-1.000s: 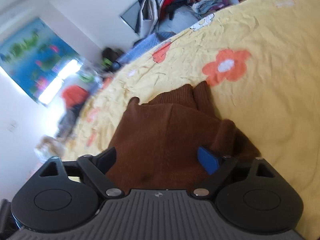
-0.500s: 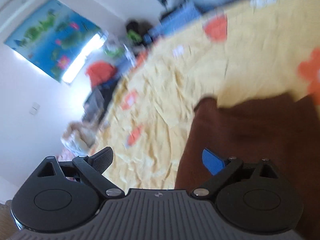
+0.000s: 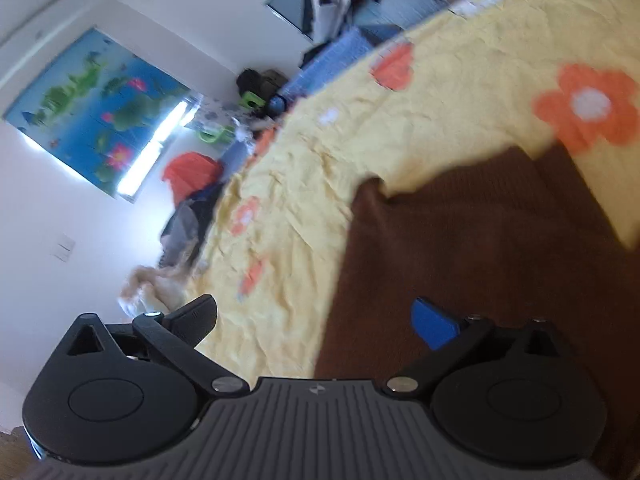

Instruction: Fold small clothes

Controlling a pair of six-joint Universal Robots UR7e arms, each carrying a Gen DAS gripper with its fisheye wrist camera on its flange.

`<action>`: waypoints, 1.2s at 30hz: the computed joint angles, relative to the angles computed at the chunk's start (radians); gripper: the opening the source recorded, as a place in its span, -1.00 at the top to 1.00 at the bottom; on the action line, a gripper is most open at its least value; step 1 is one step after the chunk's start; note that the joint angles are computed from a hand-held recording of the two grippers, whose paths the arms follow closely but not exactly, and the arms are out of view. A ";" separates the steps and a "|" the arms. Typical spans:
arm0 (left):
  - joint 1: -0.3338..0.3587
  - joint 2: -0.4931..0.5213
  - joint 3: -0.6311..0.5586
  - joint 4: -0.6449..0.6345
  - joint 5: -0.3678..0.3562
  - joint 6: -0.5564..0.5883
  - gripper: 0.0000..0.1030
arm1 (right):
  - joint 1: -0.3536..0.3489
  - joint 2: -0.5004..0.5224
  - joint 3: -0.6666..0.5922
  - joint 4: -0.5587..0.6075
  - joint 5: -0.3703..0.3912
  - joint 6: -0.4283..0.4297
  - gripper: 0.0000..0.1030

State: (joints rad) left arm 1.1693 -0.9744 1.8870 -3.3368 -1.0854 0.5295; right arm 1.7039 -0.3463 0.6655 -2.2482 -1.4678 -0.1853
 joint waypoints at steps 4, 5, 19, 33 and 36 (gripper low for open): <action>-0.003 0.003 0.001 -0.008 0.017 0.016 -0.49 | -0.017 -0.123 0.204 -0.145 0.026 0.002 -0.53; -0.003 0.004 0.002 -0.010 0.019 0.015 -0.49 | -0.016 -0.159 0.259 -0.187 0.041 0.010 -0.61; -0.023 0.018 0.009 -0.042 0.069 0.025 -0.49 | -0.022 -0.319 0.498 -0.266 0.070 -0.011 -0.95; 0.057 -0.151 0.004 0.234 -0.038 -0.520 -0.52 | -0.070 -0.445 0.654 -0.389 0.018 0.050 -0.99; 0.108 -0.163 -0.044 0.305 -0.173 -0.683 -0.52 | -0.077 -0.432 0.628 -0.310 -0.063 0.083 -0.91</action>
